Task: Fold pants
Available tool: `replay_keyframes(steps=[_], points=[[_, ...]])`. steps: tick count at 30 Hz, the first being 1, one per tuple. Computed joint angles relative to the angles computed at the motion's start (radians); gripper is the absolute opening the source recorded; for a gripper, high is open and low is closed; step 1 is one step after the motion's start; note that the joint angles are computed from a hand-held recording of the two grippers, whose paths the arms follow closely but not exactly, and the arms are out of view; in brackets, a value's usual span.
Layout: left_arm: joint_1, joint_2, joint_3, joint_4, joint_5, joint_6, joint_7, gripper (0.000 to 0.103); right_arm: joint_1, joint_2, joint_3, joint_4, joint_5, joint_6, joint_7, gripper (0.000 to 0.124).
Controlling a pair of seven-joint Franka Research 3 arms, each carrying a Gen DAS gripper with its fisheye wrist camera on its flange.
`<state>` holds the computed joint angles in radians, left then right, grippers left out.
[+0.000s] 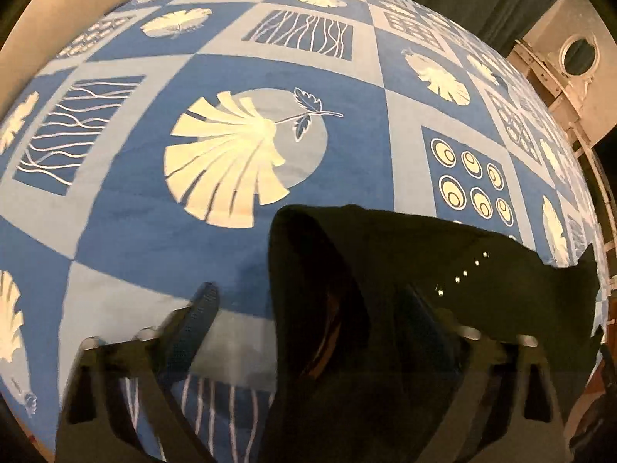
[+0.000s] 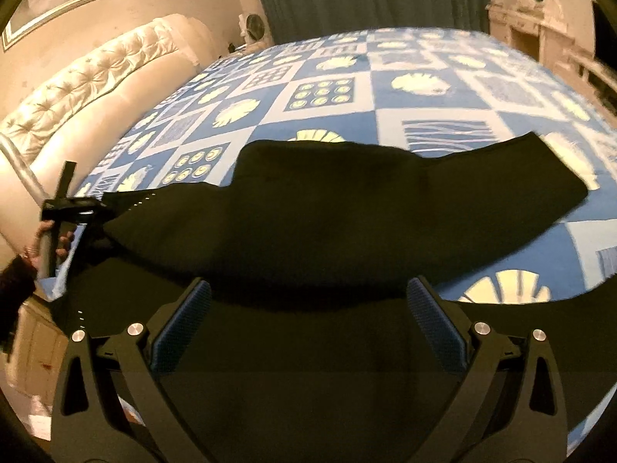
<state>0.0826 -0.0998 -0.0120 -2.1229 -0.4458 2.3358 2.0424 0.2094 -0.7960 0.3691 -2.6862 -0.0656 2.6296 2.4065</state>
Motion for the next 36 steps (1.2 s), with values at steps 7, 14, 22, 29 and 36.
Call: replay_keyframes(steps=[7,14,22,29,36], points=[[0.036,0.066,-0.011,0.075,-0.012,-0.125,-0.041,0.023,0.149,0.212,-0.252,0.136,0.122,0.123,-0.365,0.101],[0.032,0.084,-0.020,0.105,0.058,-0.152,-0.052,0.024,0.201,0.590,-0.401,0.579,0.231,-0.160,-0.880,0.101],[0.036,0.087,-0.031,0.116,0.108,-0.163,-0.047,0.024,0.113,0.888,-0.349,0.958,0.397,-0.628,-1.114,0.030],[0.032,0.072,-0.031,0.103,0.066,-0.134,-0.016,0.012,0.096,0.777,-0.298,0.864,0.319,-0.601,-1.050,0.015],[0.025,-0.030,0.017,0.032,-0.161,-0.104,0.134,0.011,0.097,0.406,-0.204,0.492,0.150,-0.243,-0.867,0.015]])
